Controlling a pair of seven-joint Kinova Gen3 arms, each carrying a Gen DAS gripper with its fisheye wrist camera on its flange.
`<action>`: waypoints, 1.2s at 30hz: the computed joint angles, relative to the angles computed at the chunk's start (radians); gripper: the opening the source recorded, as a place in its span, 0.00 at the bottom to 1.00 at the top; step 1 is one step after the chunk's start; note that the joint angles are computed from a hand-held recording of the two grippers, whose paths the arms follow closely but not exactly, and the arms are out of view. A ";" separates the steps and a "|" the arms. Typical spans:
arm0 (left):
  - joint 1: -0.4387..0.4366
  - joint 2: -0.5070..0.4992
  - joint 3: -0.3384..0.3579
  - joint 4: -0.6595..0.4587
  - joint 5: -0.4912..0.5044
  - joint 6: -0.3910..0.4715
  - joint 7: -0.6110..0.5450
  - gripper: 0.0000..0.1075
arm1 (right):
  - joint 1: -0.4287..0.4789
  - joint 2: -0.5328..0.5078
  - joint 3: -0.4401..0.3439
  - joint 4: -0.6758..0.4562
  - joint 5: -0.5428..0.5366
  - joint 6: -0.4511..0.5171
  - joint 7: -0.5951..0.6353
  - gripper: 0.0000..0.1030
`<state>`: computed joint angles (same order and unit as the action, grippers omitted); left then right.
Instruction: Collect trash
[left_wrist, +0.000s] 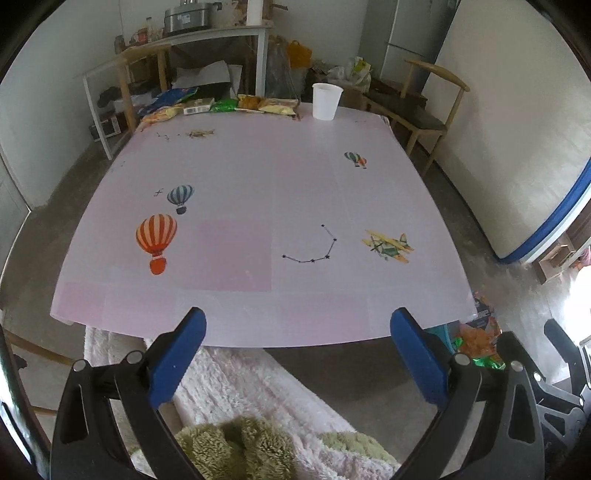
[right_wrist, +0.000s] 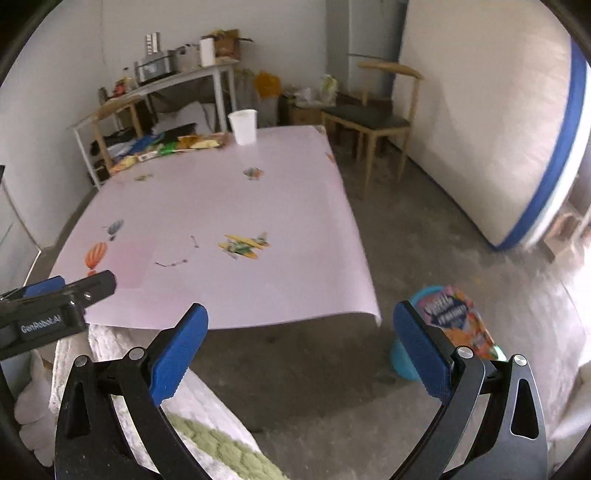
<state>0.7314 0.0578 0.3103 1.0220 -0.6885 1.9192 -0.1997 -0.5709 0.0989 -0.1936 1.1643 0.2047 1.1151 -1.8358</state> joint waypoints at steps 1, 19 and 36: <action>0.007 0.003 0.005 -0.004 -0.017 0.002 0.001 0.91 | -0.015 -0.007 -0.005 -0.002 0.025 0.017 -0.023 0.94; 0.091 0.053 -0.030 -0.079 -0.082 0.048 -0.036 0.91 | -0.033 0.017 -0.002 -0.022 0.045 0.067 -0.020 0.91; 0.080 0.034 -0.031 -0.052 -0.084 0.050 -0.005 0.91 | -0.033 0.016 0.003 -0.035 0.058 0.072 -0.015 0.91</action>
<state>0.8118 0.0916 0.2797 0.9696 -0.7729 1.9689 -0.2044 -0.6037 0.1151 -0.1907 1.1296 0.2624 1.1867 -1.8507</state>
